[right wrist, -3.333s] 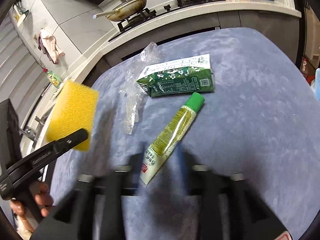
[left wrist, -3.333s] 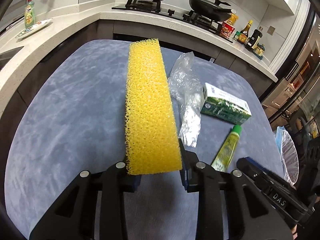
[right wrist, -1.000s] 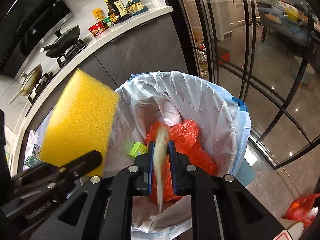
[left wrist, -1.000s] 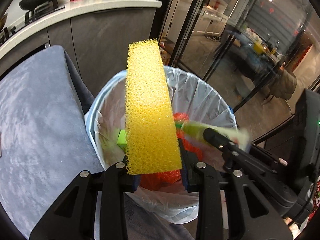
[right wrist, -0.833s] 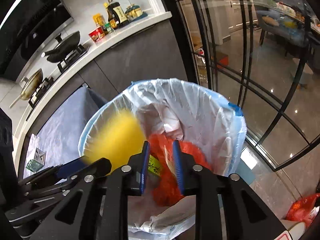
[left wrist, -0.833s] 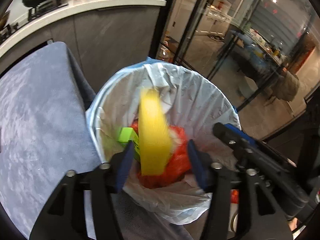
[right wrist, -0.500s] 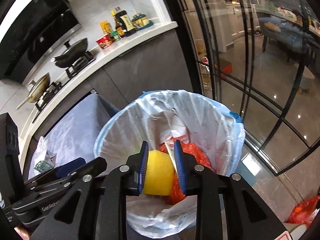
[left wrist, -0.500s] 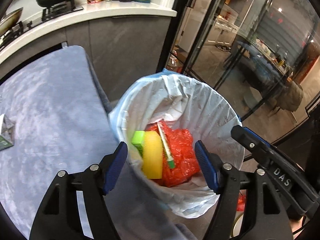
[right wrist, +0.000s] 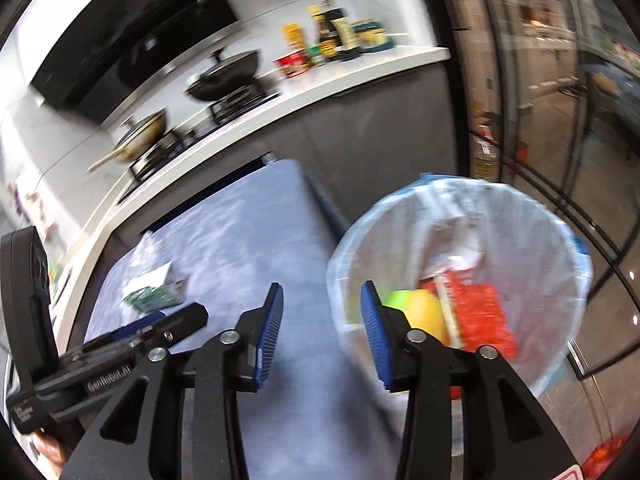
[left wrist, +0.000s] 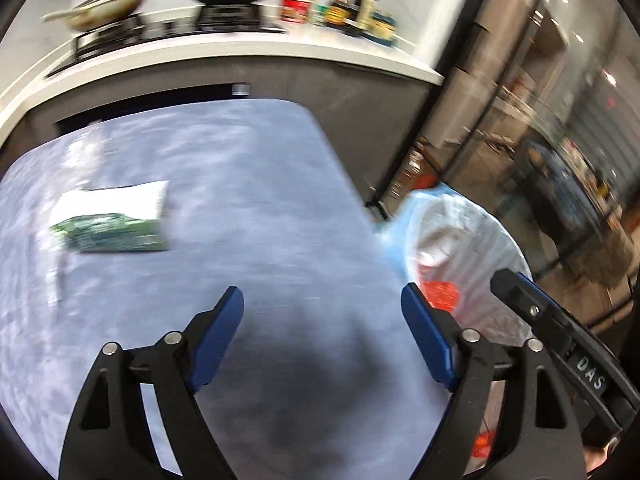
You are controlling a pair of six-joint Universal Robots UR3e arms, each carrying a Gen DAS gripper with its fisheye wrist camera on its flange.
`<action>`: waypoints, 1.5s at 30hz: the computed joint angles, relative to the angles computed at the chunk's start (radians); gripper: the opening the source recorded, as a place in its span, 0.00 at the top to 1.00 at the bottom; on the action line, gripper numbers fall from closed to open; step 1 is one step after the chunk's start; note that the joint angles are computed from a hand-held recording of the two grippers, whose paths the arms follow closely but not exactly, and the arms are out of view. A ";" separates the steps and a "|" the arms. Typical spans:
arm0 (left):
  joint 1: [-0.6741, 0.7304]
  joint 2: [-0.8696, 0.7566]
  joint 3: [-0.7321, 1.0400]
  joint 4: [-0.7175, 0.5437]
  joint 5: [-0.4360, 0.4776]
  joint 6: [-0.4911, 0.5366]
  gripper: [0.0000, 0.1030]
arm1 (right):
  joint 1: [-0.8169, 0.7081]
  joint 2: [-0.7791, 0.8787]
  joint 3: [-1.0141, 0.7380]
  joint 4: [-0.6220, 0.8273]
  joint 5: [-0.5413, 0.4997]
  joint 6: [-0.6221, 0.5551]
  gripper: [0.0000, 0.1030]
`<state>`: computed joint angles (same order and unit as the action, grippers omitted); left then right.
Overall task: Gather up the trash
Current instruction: 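Grasp the clear plastic wrap with the left tool while the right tool grasps the milk carton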
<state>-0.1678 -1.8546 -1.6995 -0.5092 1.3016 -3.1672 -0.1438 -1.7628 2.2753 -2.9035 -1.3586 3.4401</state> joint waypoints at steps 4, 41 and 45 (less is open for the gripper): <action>0.154 0.092 -0.095 -0.020 -0.018 0.053 0.22 | 0.162 0.161 -0.137 -0.035 -0.059 0.020 0.50; 0.554 -0.298 0.366 -0.364 -0.120 0.312 0.92 | 0.378 1.296 -1.843 0.731 0.236 -0.152 0.41; 0.589 -0.161 0.175 -0.340 -0.148 0.368 0.92 | 0.377 1.156 -1.601 0.696 0.278 -0.229 0.40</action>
<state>0.4211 -2.0153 -1.5248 -0.8488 1.1539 -2.7992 0.2330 -0.6064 0.6748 -2.2071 -1.0806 3.2107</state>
